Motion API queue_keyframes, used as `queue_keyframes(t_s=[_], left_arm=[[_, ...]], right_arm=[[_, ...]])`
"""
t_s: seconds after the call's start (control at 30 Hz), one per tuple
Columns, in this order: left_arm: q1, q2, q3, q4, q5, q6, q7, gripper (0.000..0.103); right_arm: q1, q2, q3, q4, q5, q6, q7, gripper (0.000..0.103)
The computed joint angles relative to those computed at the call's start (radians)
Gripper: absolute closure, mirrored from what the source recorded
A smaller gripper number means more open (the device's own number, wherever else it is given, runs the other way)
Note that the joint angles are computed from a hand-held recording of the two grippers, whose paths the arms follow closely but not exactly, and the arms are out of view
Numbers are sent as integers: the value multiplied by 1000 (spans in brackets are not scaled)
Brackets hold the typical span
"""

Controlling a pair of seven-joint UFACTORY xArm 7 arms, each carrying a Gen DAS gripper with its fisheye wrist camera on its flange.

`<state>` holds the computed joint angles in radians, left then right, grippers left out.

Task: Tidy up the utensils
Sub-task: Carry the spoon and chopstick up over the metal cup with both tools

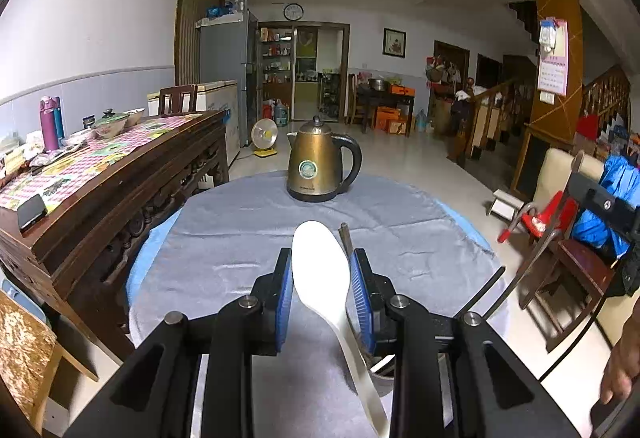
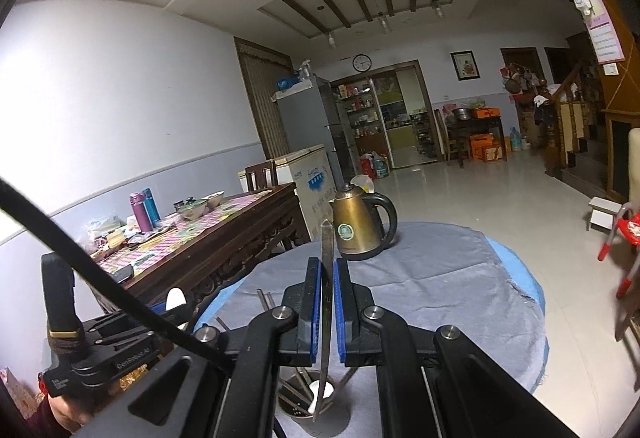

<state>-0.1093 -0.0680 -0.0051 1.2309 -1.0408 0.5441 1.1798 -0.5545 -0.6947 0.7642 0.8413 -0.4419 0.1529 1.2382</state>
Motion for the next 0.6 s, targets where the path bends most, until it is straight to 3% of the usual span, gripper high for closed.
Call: queue_keyframes(t_s=[0.3, 0.47, 0.6], left_arm=[[-4, 15, -9, 25, -122, 5, 21, 73], [-16, 20, -25, 15, -178, -44, 42, 73], [-30, 32, -40, 11, -197, -99, 52, 73]], right_arm=[[-124, -38, 111, 51, -15, 25, 68, 96], [-202, -92, 174, 50, 5, 22, 121, 96], [-220, -88, 201, 49, 20, 20, 118, 96]])
